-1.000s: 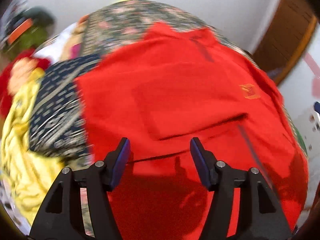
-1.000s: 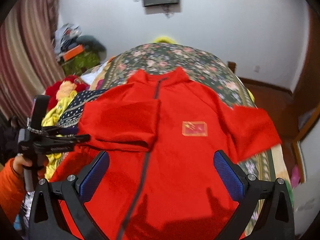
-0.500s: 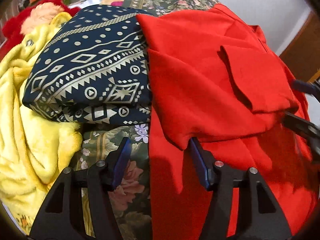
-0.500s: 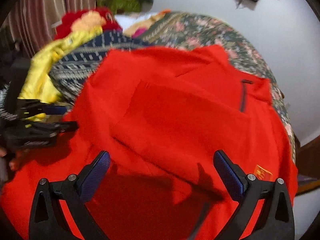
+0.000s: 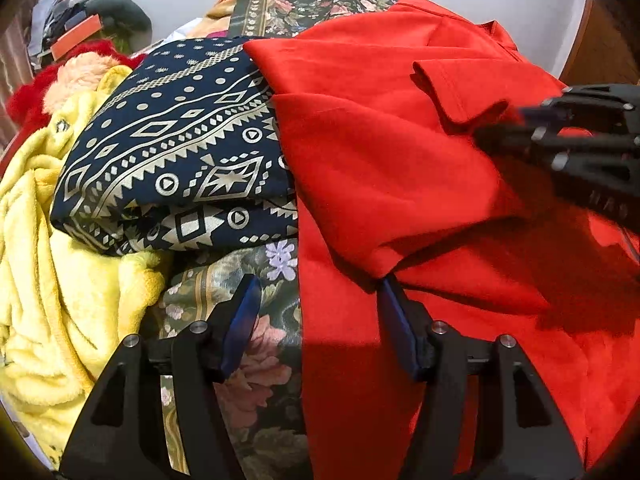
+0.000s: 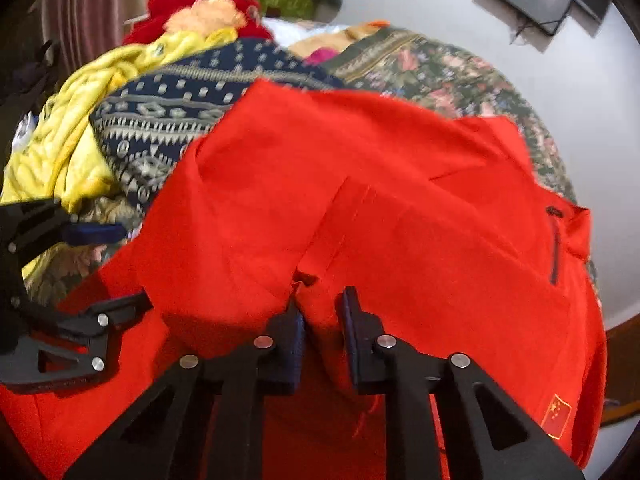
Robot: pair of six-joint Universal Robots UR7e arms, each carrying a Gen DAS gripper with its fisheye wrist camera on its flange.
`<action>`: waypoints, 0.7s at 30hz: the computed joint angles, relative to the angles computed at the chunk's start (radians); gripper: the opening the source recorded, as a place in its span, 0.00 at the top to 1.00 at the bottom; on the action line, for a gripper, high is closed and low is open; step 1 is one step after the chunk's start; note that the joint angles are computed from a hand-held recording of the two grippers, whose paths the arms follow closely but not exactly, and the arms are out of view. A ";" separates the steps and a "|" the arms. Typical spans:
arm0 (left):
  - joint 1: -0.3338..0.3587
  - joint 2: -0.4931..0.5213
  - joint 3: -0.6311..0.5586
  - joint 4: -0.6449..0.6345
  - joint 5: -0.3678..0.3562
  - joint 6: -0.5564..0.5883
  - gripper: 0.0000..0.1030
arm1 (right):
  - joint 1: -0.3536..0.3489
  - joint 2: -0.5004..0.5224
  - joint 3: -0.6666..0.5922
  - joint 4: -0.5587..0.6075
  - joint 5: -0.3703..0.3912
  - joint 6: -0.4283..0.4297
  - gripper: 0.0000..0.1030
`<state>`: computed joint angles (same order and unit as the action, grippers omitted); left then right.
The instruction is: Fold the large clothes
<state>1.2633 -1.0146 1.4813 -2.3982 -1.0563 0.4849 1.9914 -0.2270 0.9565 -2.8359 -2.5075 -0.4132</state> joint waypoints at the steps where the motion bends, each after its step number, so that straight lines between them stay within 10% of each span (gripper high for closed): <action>1: 0.001 0.013 -0.027 0.027 -0.007 -0.010 0.42 | 0.004 -0.013 0.019 -0.031 -0.001 0.004 0.92; 7: -0.021 -0.031 -0.022 0.092 -0.075 -0.031 0.42 | 0.014 -0.183 0.176 -0.208 0.038 0.110 0.93; 10: -0.058 -0.008 0.004 0.019 0.016 0.021 0.46 | 0.019 -0.277 0.263 -0.285 0.043 0.147 0.93; 12: -0.079 0.023 0.021 -0.045 0.094 0.063 0.76 | 0.025 -0.319 0.307 -0.345 0.026 0.143 0.93; 15: -0.099 0.066 0.023 -0.134 0.194 0.097 0.91 | 0.036 -0.381 0.379 -0.464 -0.028 0.126 0.93; 21: -0.116 0.066 0.001 -0.247 0.263 0.076 0.95 | 0.017 -0.520 0.553 -0.603 -0.093 0.130 0.93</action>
<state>1.1472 -0.9485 1.4820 -2.6455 -0.7933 0.5610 2.0087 -0.7466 1.5096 -3.4390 -2.6003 -0.2828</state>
